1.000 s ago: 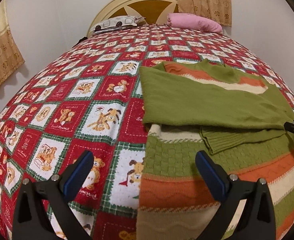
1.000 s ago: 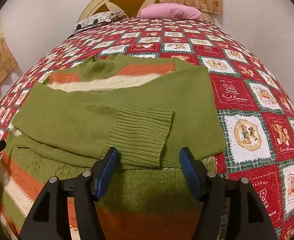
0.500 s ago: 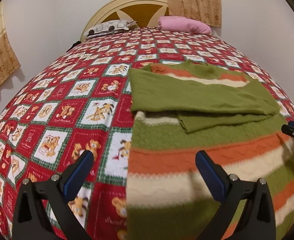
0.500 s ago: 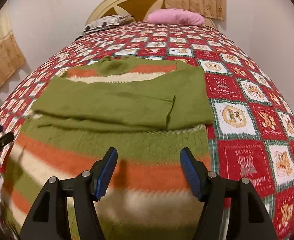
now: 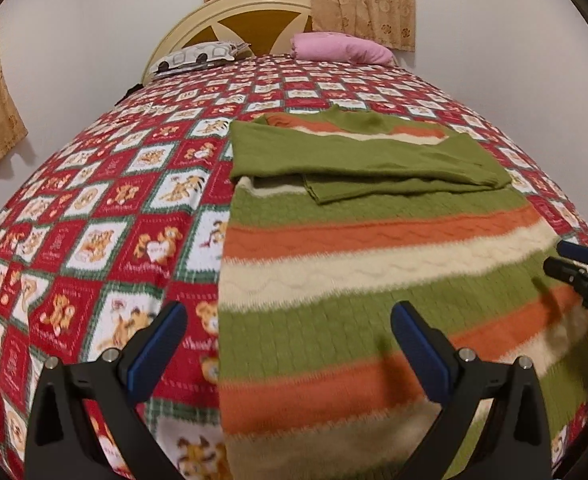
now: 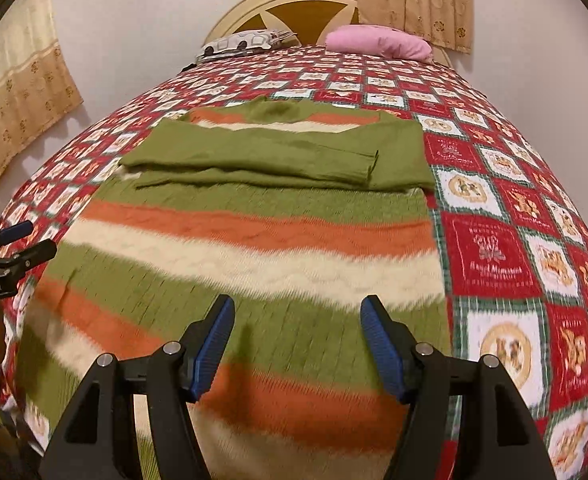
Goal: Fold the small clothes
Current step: 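Fold the crossed sleeves toward the collar with the right gripper and release, then move both grippers back to the ribbed green hem of the sweater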
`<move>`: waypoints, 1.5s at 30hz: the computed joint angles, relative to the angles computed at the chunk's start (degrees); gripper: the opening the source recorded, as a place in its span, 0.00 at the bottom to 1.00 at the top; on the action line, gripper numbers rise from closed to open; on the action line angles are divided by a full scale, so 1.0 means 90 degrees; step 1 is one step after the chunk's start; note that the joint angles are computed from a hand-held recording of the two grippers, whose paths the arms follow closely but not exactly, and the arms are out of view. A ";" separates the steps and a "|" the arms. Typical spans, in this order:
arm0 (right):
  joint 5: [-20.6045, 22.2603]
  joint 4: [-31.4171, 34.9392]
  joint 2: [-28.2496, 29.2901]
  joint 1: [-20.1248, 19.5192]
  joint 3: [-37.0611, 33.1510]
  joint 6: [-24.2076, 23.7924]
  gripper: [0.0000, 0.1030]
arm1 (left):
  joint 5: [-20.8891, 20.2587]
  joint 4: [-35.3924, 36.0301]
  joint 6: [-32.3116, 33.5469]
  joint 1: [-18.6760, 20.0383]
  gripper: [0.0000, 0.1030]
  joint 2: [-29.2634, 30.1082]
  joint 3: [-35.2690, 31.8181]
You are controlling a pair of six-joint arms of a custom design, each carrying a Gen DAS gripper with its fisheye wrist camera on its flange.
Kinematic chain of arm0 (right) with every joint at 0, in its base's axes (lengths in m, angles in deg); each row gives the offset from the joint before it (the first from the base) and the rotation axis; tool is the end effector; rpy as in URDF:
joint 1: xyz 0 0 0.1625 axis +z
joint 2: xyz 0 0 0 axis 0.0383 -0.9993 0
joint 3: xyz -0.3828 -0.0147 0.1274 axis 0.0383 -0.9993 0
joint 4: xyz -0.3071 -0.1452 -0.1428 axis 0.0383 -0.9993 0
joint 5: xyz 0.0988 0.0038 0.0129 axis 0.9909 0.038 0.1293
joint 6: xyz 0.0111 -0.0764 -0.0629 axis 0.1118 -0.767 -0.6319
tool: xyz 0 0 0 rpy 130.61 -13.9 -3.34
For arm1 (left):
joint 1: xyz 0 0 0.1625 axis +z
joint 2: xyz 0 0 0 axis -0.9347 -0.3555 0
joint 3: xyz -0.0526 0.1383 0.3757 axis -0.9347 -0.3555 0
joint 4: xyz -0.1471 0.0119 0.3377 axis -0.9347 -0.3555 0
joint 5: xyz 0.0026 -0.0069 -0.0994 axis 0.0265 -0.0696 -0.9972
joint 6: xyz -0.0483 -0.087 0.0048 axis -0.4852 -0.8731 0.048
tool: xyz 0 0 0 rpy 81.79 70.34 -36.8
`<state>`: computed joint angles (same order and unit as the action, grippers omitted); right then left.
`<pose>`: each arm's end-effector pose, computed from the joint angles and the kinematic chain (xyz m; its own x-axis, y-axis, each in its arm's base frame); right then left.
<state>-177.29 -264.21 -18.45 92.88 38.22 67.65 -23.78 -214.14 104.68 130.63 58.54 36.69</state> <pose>0.1195 -0.6713 0.2117 -0.6923 0.4119 0.5924 -0.2209 0.6607 -0.7175 -0.2537 -0.8366 0.0986 -0.5294 0.6405 -0.5564 0.8229 0.5472 -0.1530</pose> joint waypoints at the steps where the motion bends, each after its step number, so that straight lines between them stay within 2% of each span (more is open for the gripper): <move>1: 0.0001 -0.0050 -0.0004 0.0019 0.0079 -0.0002 0.64 | -0.0018 -0.0095 -0.0008 0.0007 1.00 -0.0106 0.0213; 7: 0.0038 -0.0171 0.0006 0.0101 0.0522 0.0155 0.64 | -0.0054 -0.0620 -0.0012 0.0067 1.00 -0.0727 0.1463; 13: -0.0027 -0.0531 0.0154 0.0186 0.0687 -0.0056 0.65 | 0.0059 -0.0703 -0.0066 0.0127 1.00 -0.0920 0.1878; 18: 0.0021 -0.0672 0.0130 0.0253 0.0873 0.0025 0.65 | 0.0072 -0.0815 -0.0105 0.0167 1.00 -0.1180 0.2307; 23: -0.0109 -0.1076 0.0137 0.0340 0.1086 -0.0117 0.65 | 0.0172 -0.1118 0.0053 0.0171 1.00 -0.1444 0.2844; 32: -0.0283 -0.1499 -0.0056 0.0435 0.1652 -0.0035 0.66 | 0.0111 -0.1125 0.0062 0.0256 1.00 -0.1810 0.3372; 39: -0.0463 -0.1631 -0.0130 0.0486 0.2007 0.0148 0.66 | -0.0174 -0.0693 -0.0212 0.0360 0.86 -0.2035 0.3520; 45: -0.0521 -0.1790 -0.0149 0.0494 0.2259 0.0390 0.66 | -0.0606 -0.0185 -0.0498 0.0422 0.70 -0.2218 0.3600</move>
